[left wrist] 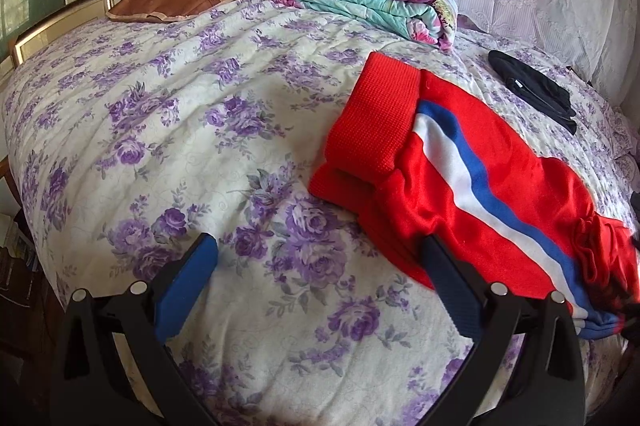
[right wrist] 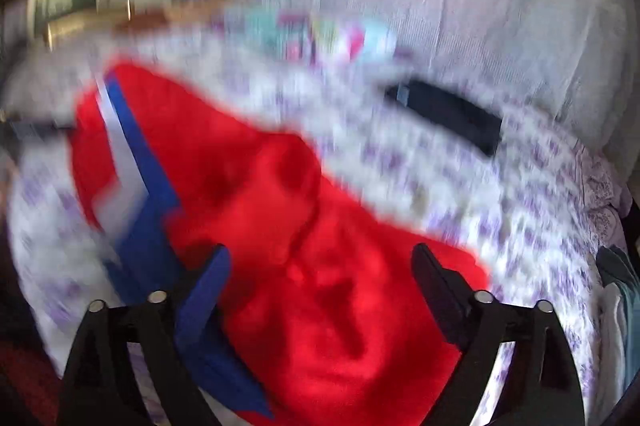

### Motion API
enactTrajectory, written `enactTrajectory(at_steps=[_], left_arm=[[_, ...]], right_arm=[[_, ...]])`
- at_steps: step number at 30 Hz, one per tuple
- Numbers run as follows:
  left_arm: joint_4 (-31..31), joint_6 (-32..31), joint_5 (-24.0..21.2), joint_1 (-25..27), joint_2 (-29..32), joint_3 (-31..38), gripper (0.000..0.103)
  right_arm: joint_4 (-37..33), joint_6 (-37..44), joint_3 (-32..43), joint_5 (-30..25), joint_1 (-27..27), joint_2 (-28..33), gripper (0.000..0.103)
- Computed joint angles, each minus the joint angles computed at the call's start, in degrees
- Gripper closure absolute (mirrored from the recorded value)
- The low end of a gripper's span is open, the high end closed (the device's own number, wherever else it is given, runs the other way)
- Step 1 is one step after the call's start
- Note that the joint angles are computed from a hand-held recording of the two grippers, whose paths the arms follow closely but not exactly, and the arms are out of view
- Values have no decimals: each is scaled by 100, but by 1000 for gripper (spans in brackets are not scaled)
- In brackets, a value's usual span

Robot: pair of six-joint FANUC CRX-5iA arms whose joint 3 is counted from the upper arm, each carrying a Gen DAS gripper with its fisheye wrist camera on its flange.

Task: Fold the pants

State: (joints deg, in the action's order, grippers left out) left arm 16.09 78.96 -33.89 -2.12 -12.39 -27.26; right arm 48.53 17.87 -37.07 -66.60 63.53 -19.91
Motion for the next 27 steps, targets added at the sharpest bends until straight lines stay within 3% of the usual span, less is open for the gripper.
enactTrajectory(at_steps=[3,4,6,9,11,13,14,16,17,19,21,24,27], left_arm=[[1310,-1152,-274,217,-32,-281,5],[2032,-1777,-475,300,2,-413,5],[2833,-2406,-872,371,125,-472,5],[3444,-2733,-1282,327,498,-348,5],[3526,-2637,-1045,210,672,-255,10],[3573,-2380,-1031,220,924,-76,46],[3710,-2325,-1093,260,1003,-61,54],[4465,-2695,-1540,410,1189,-133,83],[4597,-2722,-1615,412,1166,-167,83],[4313,-2667,-1249,264,843,-224,86],[3518,-2554,-570,-150,332,-194,87],[3023,-2838,-87,-864,-110,-83,87],[2434,-3091,213,-1673,-189,194,87]], right_arm=[[270,-367,-250,220,40,-420,8],[477,-645,-444,315,72,-647,7],[533,-1043,-649,418,55,-953,7],[472,-1370,-844,604,-1,-1286,7],[524,-1480,-922,651,6,-1395,7],[634,-1587,-1026,691,37,-1491,7],[713,-1651,-1070,659,74,-1536,7],[895,-1890,-1193,534,229,-1671,7],[1010,-2057,-1272,448,312,-1769,7],[1220,-2372,-1448,305,430,-2032,7],[1322,-2616,-1580,62,580,-2297,7],[1365,-2897,-1706,-619,988,-2627,7],[1415,-3288,-1886,-1497,1587,-3044,7]])
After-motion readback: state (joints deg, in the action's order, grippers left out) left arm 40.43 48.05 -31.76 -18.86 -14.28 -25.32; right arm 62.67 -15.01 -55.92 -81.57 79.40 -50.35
